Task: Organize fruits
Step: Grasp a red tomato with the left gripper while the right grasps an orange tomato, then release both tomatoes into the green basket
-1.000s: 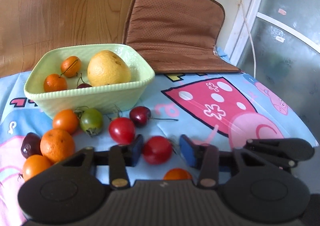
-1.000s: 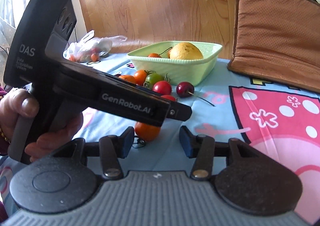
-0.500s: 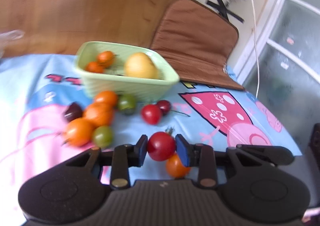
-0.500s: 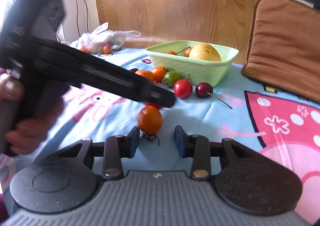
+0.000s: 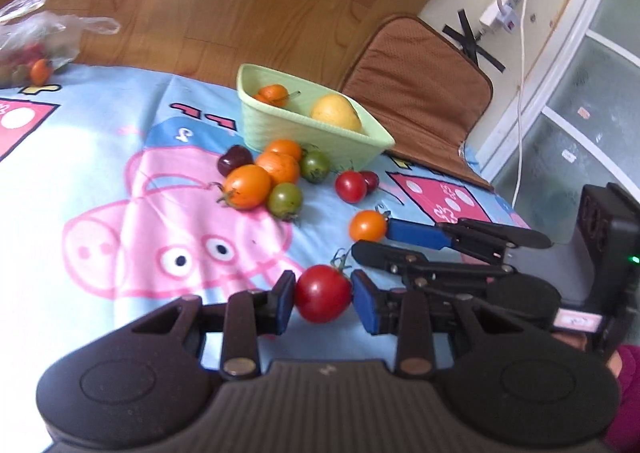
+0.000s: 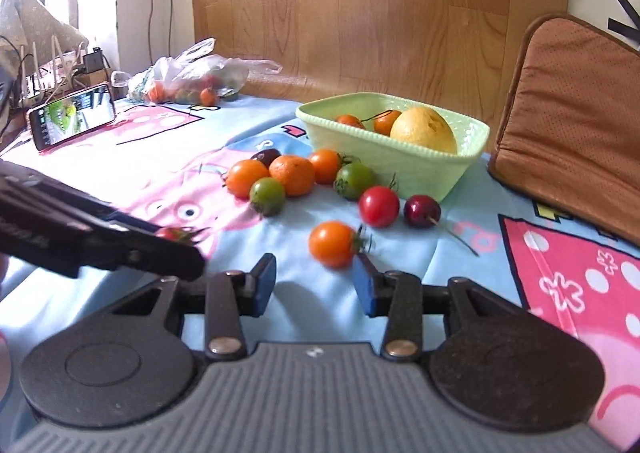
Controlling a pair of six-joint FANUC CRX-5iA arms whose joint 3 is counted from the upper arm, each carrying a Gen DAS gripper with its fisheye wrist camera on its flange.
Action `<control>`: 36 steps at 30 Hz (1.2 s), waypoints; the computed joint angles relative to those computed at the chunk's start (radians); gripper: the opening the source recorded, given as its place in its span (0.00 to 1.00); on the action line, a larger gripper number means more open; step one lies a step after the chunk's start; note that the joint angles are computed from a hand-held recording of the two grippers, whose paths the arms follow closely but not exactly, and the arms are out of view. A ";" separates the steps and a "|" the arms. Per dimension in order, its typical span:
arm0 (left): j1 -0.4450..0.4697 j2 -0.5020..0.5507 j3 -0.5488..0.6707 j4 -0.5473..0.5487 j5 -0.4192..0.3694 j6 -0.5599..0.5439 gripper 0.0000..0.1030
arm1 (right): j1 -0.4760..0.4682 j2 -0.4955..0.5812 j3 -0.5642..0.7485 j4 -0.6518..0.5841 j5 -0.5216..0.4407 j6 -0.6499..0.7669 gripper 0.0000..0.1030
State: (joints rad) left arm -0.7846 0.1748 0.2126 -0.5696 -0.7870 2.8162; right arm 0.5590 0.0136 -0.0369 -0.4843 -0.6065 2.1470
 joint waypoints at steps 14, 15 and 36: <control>0.038 -0.012 -0.010 0.011 0.048 -0.029 0.30 | -0.081 -0.010 0.054 -0.190 -0.135 0.056 0.38; 0.049 -0.008 0.006 0.010 0.058 -0.046 0.30 | -0.084 -0.008 0.064 -0.197 -0.119 0.061 0.38; 0.192 0.236 0.338 0.068 -0.049 -0.286 0.44 | -0.066 0.191 0.236 -0.049 0.094 -0.119 0.44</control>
